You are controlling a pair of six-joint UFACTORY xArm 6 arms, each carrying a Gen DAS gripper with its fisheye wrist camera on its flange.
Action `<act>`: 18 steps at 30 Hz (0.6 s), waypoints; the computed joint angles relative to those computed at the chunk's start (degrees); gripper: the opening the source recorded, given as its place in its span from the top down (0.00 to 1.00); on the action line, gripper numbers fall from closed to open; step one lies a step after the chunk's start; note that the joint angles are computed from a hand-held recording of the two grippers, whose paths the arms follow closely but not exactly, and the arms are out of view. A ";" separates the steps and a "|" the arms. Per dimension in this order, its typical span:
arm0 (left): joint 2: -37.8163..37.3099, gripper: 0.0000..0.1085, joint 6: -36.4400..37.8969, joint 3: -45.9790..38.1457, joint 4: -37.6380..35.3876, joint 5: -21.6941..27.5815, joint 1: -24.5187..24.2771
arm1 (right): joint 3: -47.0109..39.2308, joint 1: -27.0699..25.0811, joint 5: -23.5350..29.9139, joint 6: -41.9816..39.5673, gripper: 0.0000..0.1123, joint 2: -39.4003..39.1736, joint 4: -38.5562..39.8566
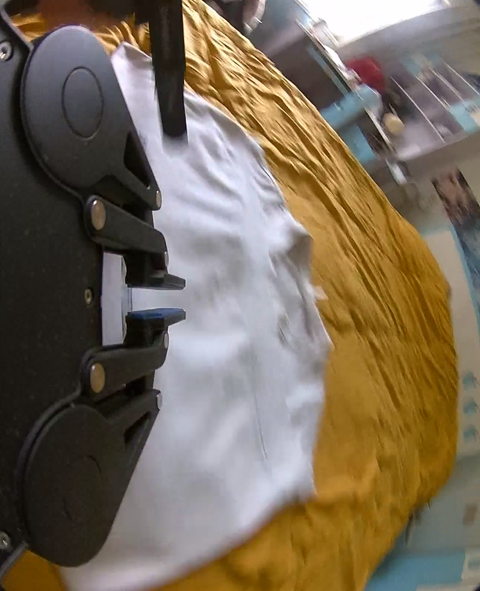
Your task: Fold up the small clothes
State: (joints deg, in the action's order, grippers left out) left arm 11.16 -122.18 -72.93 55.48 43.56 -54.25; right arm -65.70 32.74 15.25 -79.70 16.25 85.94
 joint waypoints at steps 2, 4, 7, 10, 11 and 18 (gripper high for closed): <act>2.09 0.73 3.79 -1.50 -1.19 -2.71 1.66 | -1.15 1.25 -0.33 3.18 0.92 2.07 -3.37; 2.62 0.73 6.24 -1.62 -3.08 -2.23 2.43 | -2.01 1.16 -0.77 3.25 0.92 3.20 -3.83; -0.31 0.74 7.27 2.19 -5.86 2.55 2.51 | -2.41 -1.25 -1.66 4.64 0.92 3.30 -3.97; -6.42 0.74 5.87 9.51 -6.30 4.07 3.18 | -3.11 -5.00 -4.09 5.28 0.92 3.78 -3.96; -8.14 0.74 6.32 11.08 -7.46 6.17 3.00 | -3.28 -6.34 -4.87 5.01 0.92 3.87 -3.47; -14.16 0.73 2.51 19.70 -7.93 7.30 3.11 | -3.83 -12.49 -8.08 5.42 0.92 5.22 -1.90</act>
State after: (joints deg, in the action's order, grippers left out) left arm -2.99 -119.67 -53.22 47.54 50.85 -51.14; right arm -69.52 20.25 7.17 -74.27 21.47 84.04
